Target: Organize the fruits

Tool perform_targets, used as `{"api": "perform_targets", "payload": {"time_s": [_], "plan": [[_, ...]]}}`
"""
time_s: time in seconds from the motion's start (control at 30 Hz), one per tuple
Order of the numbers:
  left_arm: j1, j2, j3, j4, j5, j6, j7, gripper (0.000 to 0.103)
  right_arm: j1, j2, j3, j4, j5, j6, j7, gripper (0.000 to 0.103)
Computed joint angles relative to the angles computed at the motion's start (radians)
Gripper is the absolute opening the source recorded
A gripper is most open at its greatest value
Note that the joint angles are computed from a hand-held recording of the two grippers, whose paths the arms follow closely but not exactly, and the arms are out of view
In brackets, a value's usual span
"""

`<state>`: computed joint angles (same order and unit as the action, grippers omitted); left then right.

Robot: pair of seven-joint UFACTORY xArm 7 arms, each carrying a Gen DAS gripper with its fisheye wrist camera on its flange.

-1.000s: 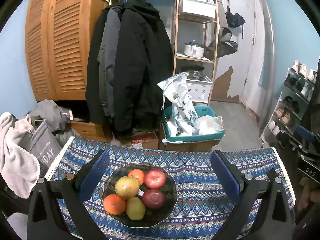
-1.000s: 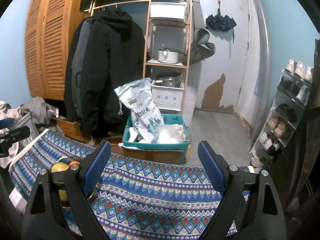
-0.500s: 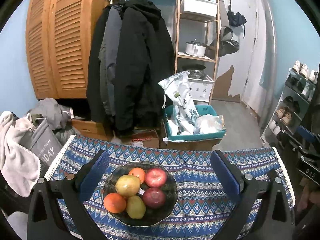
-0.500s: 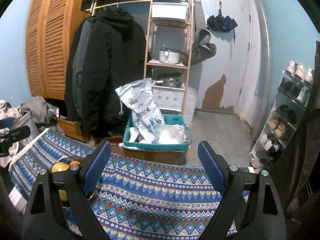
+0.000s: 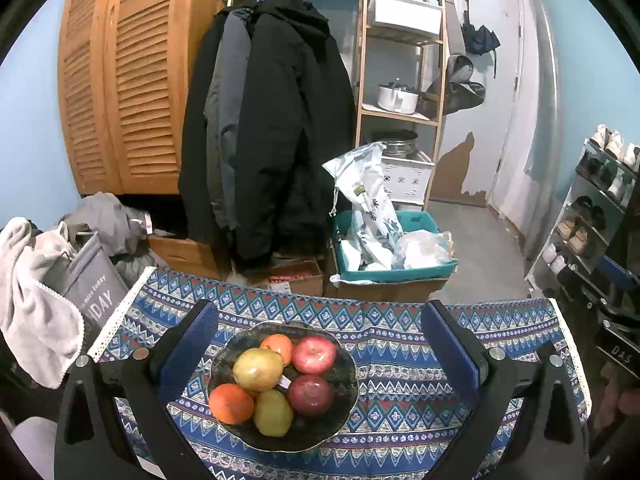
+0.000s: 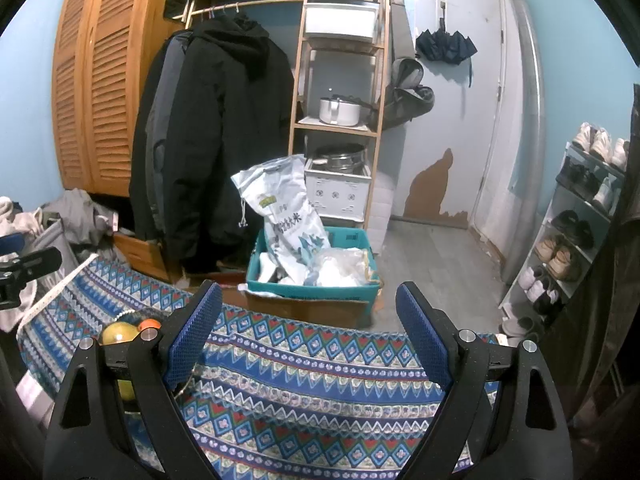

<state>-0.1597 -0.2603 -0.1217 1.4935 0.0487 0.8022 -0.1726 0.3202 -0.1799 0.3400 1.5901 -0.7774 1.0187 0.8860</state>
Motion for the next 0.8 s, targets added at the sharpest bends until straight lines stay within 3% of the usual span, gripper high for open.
{"api": "perform_targets", "payload": {"time_s": [0.8], "plan": [[-0.001,0.001,-0.004,0.004,0.009,0.005,-0.007,0.102,0.000,-0.005,-0.003,-0.013,0.006,-0.009,-0.012,0.087]]}}
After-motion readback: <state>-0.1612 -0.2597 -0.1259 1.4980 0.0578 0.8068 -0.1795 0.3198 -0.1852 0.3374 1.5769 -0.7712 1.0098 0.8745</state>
